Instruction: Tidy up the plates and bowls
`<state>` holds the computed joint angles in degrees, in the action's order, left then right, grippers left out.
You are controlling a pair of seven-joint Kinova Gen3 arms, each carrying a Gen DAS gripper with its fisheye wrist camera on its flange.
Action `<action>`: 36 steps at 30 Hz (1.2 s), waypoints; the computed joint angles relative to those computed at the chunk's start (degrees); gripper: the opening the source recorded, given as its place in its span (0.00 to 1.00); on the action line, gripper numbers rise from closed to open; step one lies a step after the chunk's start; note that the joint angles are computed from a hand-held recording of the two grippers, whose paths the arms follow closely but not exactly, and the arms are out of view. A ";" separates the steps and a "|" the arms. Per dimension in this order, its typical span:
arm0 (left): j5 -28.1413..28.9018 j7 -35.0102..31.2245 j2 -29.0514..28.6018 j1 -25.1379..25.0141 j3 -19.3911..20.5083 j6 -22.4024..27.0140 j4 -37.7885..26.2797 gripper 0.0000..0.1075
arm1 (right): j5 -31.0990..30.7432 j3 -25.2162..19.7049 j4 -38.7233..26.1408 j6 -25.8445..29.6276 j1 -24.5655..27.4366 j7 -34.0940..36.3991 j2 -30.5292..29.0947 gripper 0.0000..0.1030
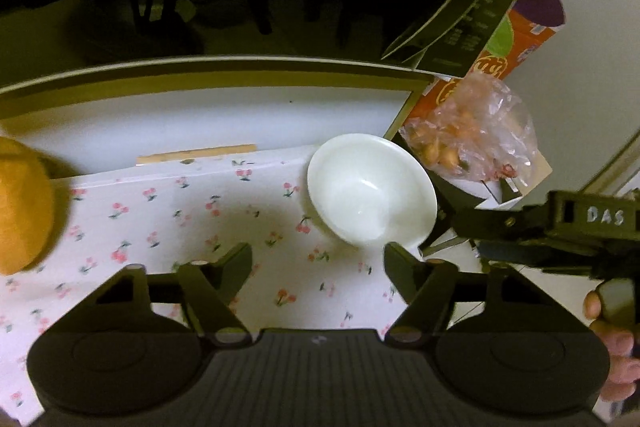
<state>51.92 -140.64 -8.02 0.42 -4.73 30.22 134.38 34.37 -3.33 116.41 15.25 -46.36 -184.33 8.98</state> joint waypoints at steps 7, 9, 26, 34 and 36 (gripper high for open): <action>9.53 -6.59 6.33 -2.13 1.00 0.72 -1.01 0.40 | -1.22 5.52 0.24 -4.90 -1.81 0.86 3.85 0.42; 10.84 -7.05 7.61 -3.32 1.55 1.46 -1.30 0.35 | -1.82 8.22 0.41 -6.21 -3.55 1.01 4.74 0.37; 23.60 -18.34 9.71 -4.26 4.90 -3.47 1.07 0.10 | -9.44 19.85 -0.88 -6.31 -13.79 9.18 7.37 0.07; 22.51 -17.81 7.19 -3.87 4.16 -3.61 1.69 0.09 | -6.66 20.28 -1.19 -4.03 -15.50 6.10 5.86 0.07; 20.10 -15.62 6.11 -3.92 3.90 -3.22 1.54 0.09 | -5.50 18.77 -1.61 -2.80 -14.71 5.10 5.31 0.07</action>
